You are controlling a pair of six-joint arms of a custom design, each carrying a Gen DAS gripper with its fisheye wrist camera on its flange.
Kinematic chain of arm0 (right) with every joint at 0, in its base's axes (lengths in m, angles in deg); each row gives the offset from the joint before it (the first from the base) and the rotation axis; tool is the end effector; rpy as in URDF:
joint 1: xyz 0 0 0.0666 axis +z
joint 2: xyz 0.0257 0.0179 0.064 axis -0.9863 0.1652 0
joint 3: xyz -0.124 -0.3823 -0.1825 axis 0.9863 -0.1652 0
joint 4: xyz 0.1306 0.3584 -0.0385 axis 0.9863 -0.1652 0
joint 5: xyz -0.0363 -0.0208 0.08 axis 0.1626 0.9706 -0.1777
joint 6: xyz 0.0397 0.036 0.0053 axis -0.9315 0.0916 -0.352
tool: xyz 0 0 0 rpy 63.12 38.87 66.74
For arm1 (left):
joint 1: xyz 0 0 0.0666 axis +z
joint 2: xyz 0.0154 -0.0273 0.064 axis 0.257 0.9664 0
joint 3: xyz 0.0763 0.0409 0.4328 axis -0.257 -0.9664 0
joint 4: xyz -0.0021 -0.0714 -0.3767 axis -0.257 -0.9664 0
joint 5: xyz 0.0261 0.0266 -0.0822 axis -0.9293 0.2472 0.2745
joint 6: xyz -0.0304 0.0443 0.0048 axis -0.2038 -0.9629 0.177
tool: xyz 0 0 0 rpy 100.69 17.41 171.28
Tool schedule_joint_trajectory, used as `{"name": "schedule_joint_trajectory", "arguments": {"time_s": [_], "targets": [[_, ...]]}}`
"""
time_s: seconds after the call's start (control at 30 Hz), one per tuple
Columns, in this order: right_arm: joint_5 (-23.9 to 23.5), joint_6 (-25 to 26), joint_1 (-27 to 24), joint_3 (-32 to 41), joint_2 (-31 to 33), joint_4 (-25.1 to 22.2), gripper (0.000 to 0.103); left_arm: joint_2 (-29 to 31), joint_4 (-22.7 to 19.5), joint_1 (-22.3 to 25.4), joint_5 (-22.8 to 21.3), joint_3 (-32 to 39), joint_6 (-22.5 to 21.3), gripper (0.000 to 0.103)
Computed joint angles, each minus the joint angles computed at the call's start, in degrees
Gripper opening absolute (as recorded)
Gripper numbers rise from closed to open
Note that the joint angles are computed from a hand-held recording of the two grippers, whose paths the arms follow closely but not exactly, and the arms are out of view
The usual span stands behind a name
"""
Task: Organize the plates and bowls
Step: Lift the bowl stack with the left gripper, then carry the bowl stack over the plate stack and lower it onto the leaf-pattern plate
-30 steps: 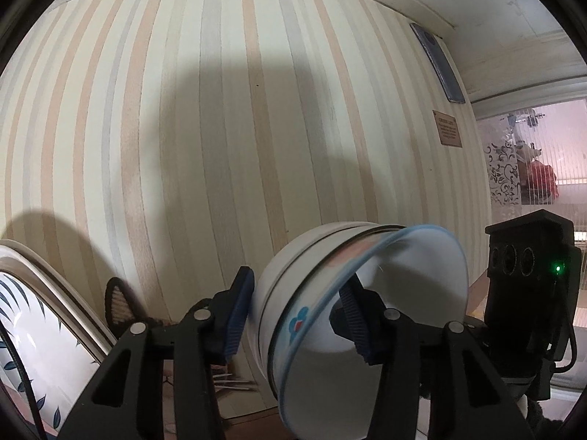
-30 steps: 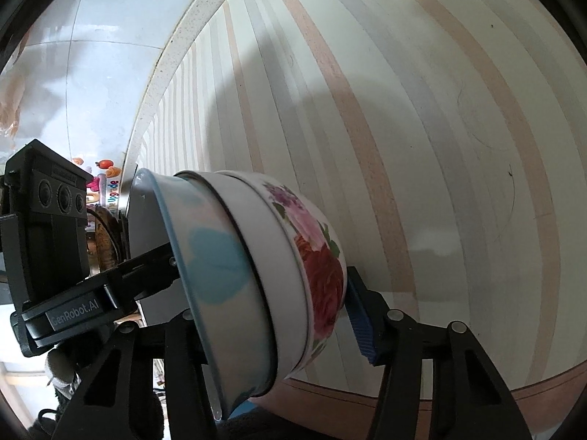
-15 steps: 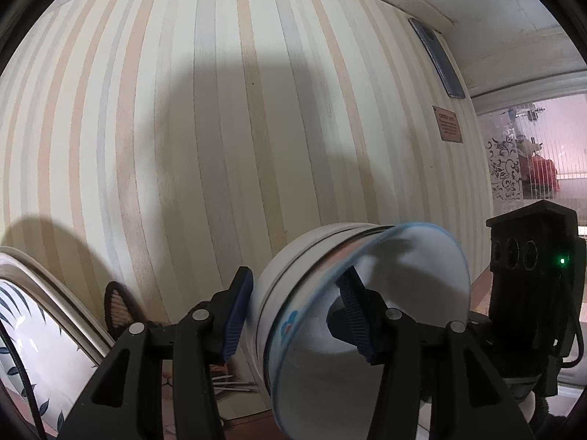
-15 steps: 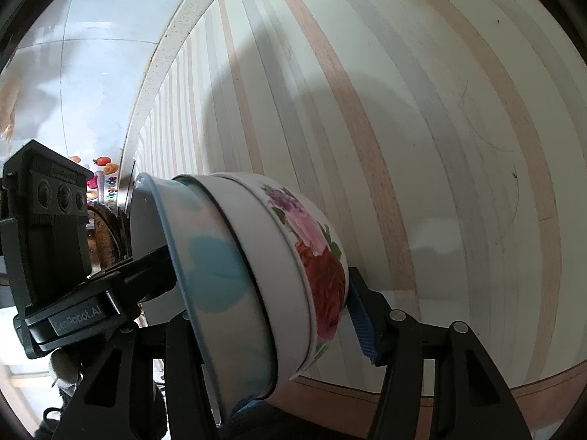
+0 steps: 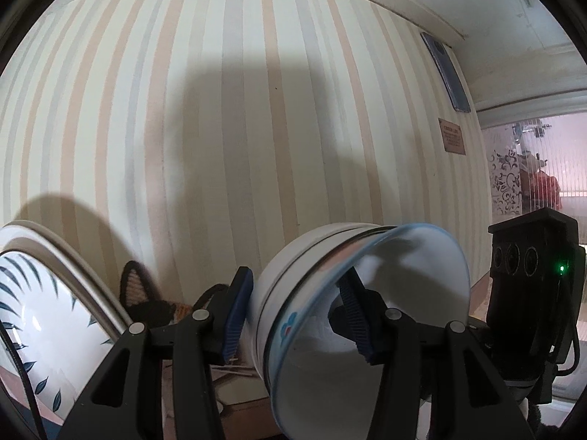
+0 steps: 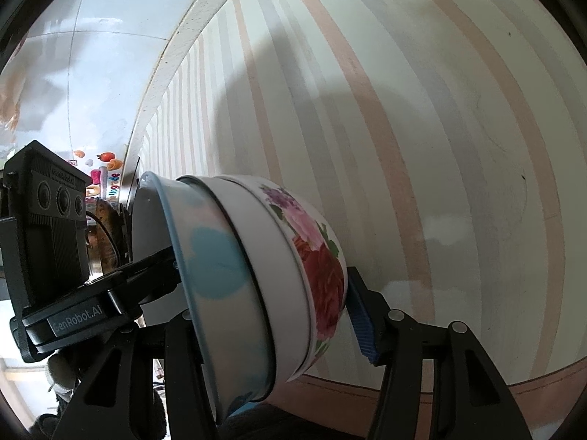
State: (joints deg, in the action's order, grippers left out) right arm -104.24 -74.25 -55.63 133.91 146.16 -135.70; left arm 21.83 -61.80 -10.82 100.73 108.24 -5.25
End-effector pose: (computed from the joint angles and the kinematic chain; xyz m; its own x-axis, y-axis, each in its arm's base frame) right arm 0.5786 0.2901 0.2906 -0.9826 0.1599 0.0942 0.1826 0.7423 0.6447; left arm 0.5658 -0.2873 0.3956 -0.9991 -0.0144 0.0400 -0.0288 0.9212 -0.3880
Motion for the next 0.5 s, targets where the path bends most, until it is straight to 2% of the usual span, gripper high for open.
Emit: {"name": "schedule_joint_trajectory", "arguments": {"time_s": [0.27,0.5], "targets": [[-0.26,0.19,1.24,3.64,0.37,-2.72,0.058,-2.4,-2.05,1.71,-0.57,-0.24,-0.27,0.047],[-0.84,1.92,3.21,10.38,2.26,-7.89,0.058,-5.98,-2.89,4.3,-1.21,-2.36,0.61,0.047]]}}
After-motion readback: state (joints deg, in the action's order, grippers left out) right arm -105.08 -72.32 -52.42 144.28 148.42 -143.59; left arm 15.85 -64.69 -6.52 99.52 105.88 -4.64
